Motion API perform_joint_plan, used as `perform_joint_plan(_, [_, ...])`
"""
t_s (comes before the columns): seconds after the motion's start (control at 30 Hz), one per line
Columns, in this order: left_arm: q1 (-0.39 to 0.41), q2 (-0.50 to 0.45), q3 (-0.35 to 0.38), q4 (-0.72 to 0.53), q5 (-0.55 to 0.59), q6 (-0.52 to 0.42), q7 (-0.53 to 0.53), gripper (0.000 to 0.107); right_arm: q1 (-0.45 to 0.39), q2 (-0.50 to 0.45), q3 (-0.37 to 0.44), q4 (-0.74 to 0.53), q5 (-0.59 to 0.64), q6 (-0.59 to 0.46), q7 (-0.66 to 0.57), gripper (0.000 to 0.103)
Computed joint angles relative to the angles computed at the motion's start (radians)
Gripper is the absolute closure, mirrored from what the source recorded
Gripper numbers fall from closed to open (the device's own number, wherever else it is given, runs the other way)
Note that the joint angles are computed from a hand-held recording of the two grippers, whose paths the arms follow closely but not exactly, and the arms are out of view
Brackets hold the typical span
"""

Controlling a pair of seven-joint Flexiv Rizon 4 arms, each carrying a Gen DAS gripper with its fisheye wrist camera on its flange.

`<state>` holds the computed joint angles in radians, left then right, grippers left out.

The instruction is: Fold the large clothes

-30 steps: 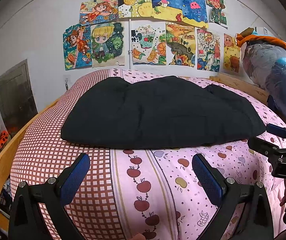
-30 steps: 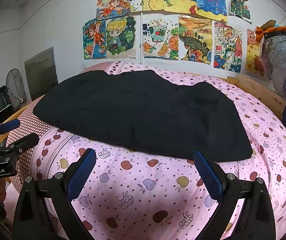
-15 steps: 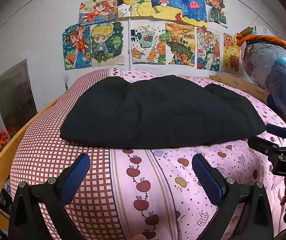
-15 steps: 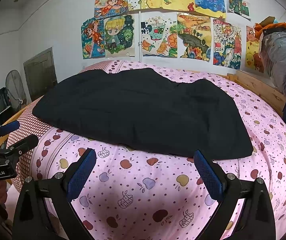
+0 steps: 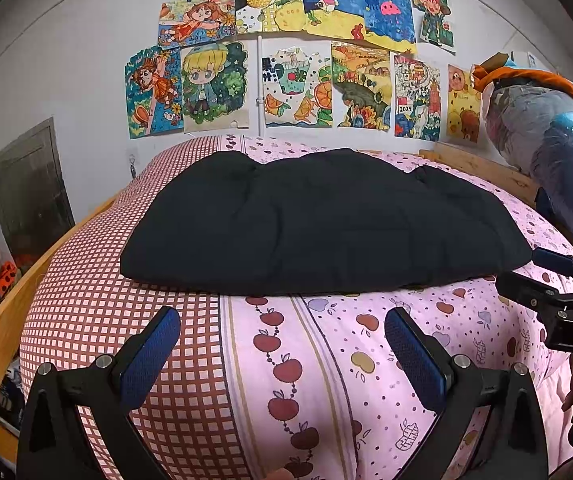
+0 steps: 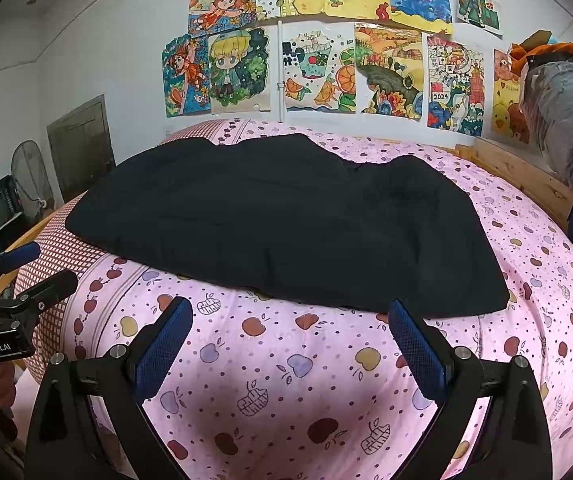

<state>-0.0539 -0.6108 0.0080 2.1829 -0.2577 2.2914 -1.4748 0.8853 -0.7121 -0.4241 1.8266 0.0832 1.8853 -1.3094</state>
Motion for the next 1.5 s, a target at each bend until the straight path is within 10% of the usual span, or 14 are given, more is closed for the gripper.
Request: perform_joint_plan(1.5, [0.01,-0.003,-0.001,0.005,0.024,0.015,0.026,0.004,-0.04,0.009,0.034,0.001,-0.038,-0.019,0.033,0.007])
